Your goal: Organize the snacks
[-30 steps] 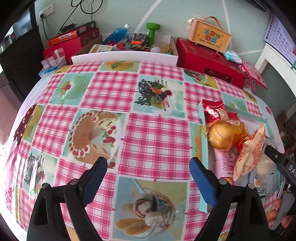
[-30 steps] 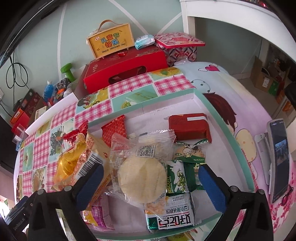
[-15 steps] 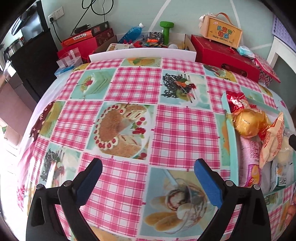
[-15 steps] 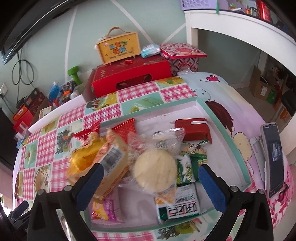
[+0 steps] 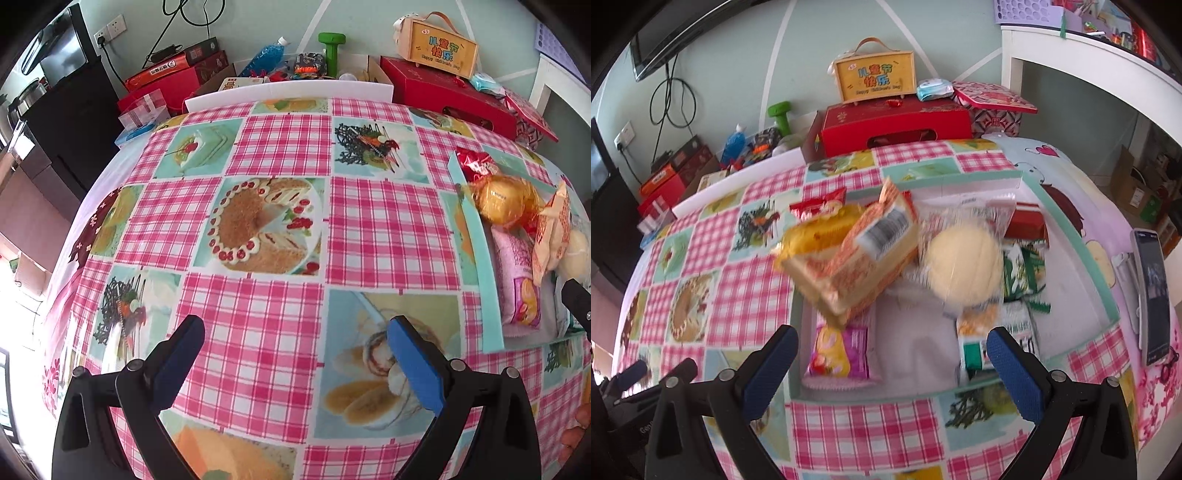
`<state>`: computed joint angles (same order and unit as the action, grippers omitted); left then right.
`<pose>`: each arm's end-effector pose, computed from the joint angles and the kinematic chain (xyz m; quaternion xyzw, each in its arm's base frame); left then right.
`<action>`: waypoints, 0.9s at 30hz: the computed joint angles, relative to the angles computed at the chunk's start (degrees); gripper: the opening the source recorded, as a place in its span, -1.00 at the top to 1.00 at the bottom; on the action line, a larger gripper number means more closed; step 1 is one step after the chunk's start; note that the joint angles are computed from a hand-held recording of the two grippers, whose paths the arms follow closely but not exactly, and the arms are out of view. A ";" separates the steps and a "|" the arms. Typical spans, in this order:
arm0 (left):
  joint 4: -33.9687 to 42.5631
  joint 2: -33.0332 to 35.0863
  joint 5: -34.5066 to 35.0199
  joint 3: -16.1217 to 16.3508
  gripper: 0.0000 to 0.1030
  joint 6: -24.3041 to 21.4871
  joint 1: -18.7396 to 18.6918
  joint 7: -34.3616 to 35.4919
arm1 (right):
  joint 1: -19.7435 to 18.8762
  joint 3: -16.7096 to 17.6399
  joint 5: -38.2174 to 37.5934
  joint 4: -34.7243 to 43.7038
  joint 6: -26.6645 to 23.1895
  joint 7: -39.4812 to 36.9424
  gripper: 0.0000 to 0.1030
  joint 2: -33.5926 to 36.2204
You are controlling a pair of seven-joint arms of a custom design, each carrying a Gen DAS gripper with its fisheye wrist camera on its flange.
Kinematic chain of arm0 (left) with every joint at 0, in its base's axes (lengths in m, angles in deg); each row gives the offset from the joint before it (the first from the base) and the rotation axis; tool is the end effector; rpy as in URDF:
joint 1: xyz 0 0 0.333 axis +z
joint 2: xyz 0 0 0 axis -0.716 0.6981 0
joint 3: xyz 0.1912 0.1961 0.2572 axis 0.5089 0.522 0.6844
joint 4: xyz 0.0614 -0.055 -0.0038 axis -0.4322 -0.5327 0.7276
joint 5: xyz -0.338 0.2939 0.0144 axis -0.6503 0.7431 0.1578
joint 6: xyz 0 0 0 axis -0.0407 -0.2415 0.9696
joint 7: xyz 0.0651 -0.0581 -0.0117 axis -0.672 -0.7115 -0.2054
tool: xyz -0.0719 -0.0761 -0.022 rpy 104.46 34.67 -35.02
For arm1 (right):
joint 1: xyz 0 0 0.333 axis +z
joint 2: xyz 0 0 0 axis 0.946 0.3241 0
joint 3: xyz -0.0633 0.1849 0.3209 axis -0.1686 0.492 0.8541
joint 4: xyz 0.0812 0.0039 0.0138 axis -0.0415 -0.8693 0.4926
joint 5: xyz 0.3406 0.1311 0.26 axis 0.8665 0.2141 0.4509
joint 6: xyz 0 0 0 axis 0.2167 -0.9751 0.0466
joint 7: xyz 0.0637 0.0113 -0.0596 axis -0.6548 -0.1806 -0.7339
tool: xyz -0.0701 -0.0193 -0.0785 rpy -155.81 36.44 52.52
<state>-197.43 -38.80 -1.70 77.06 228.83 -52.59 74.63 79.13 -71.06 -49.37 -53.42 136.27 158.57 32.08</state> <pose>0.6345 -0.1879 0.4406 -0.7162 0.6526 -0.1276 0.2119 0.6209 0.1027 0.4854 -0.6000 0.7430 -0.2050 0.2146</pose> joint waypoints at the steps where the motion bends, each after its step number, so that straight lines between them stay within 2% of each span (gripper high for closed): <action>1: -0.39 -0.24 -0.10 -0.02 -0.93 0.02 0.05 0.11 | 0.08 0.06 -0.10 -0.34 -0.19 0.01 -1.00 -0.22; 12: -2.03 -1.33 -3.79 -0.47 -0.93 1.47 0.53 3.55 | 0.72 0.15 -0.84 -3.00 -0.67 -0.03 -1.00 -1.79; 27: -1.11 -0.43 -6.77 -0.60 -0.93 0.54 0.62 6.18 | 0.51 0.03 -0.91 -2.33 -0.94 -0.33 -1.00 -1.00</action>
<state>-198.54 -39.23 -8.46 76.46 229.36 -51.96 80.81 79.63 -71.04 -50.28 -55.75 135.33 158.24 31.09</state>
